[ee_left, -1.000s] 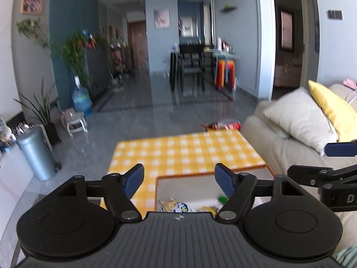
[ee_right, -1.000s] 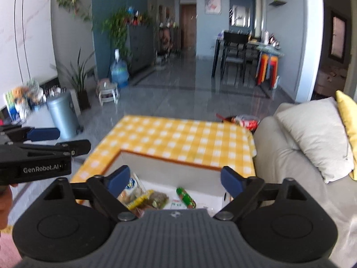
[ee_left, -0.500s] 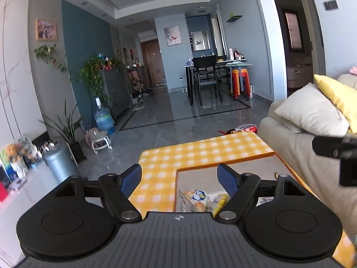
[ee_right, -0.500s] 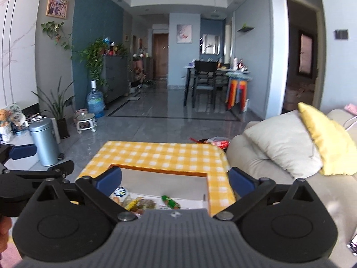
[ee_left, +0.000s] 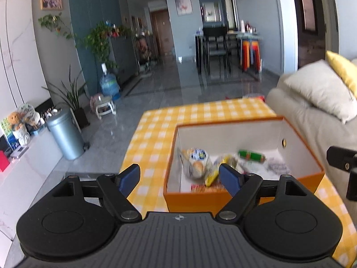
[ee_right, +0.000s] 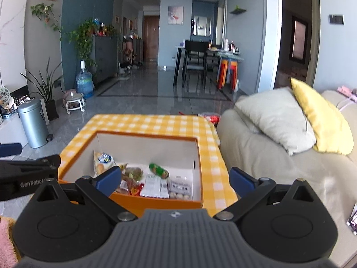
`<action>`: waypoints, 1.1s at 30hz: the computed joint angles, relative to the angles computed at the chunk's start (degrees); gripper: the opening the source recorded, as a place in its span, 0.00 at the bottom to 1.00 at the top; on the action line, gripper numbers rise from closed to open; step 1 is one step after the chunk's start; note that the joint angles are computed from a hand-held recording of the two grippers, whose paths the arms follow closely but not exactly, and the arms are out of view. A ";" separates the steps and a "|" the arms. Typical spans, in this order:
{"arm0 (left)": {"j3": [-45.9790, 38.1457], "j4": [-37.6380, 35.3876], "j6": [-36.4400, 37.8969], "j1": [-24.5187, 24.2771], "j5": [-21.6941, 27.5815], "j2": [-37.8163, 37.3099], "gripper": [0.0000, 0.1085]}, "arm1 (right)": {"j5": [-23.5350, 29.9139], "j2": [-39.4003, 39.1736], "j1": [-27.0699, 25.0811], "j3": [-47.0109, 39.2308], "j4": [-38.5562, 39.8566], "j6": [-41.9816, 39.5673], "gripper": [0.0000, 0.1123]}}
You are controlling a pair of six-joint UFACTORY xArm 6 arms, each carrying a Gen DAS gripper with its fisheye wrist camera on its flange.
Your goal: Organize snacks
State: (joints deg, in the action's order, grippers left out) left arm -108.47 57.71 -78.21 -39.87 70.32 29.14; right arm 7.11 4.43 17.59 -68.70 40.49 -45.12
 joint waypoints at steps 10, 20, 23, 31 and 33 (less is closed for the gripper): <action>-1.15 -7.79 3.69 1.23 -0.22 1.92 0.86 | 3.76 7.00 -1.07 -5.21 -12.73 11.93 0.88; -1.12 -9.70 4.83 1.85 -0.73 1.92 0.86 | 5.13 8.94 -1.09 -6.81 -19.09 16.69 0.88; -0.95 -10.01 4.64 1.91 -0.69 1.63 0.86 | 5.18 8.63 -0.93 -6.52 -19.00 16.40 0.88; 0.33 -9.11 2.93 1.84 -0.65 0.31 0.86 | 4.81 8.25 -0.19 -6.30 -17.72 14.37 0.88; 0.68 -8.89 2.50 1.84 -0.78 0.02 0.86 | 4.66 7.90 0.02 -6.02 -17.70 13.97 0.88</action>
